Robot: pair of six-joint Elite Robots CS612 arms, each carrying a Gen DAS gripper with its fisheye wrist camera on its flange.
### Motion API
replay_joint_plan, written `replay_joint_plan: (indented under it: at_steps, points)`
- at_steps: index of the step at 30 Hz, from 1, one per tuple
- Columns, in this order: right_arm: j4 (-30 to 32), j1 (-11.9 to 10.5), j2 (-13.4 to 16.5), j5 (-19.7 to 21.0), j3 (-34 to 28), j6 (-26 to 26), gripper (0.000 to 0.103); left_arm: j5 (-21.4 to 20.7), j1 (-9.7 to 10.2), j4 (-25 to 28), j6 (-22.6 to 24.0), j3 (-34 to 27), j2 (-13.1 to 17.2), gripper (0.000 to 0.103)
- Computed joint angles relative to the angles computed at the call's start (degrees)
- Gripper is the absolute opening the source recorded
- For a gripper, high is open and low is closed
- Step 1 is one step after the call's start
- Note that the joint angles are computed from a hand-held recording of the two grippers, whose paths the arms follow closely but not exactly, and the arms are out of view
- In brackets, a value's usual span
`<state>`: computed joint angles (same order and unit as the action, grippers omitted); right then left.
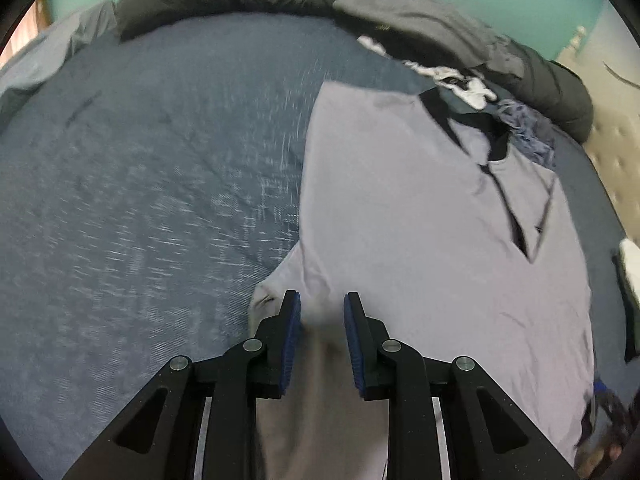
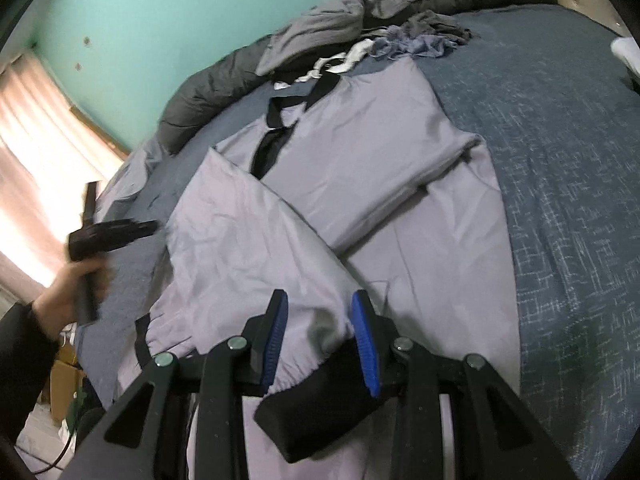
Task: Fold clothes
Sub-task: 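Open the right tool and release the black cuff on the jacket, then move both tools down to the black hem band of the jacket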
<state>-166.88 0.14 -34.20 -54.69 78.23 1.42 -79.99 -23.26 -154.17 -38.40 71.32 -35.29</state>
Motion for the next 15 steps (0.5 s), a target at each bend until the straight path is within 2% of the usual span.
replay_joint_plan:
  at_steps: [4, 5, 7, 11, 15]
  points:
    - [0.69, -0.46, -1.49, -0.97, 1.15, 0.98, 0.034, -3.61, 0.22, -1.73, 0.18, 6.12, -4.17, 0.034]
    - [1.27, -0.68, -2.07, -0.58, 1.61, 0.51, 0.038, -4.33, 0.16, -2.07, 0.45, 7.83, -5.19, 0.034]
    - [3.26, -0.99, -3.57, -0.91, 2.86, -2.03, 0.044, -5.46, -0.21, -2.55, 1.37, 11.11, -7.10, 0.034]
    - [10.43, -1.37, -7.03, -5.38, 5.20, -10.11, 0.045, -10.32, -0.75, -4.70, 1.08, 17.57, -10.61, 0.036]
    - [17.45, -2.44, -9.70, -9.30, 7.51, -13.00, 0.048, -12.76, -1.53, -5.33, 0.56, 22.34, -12.73, 0.039]
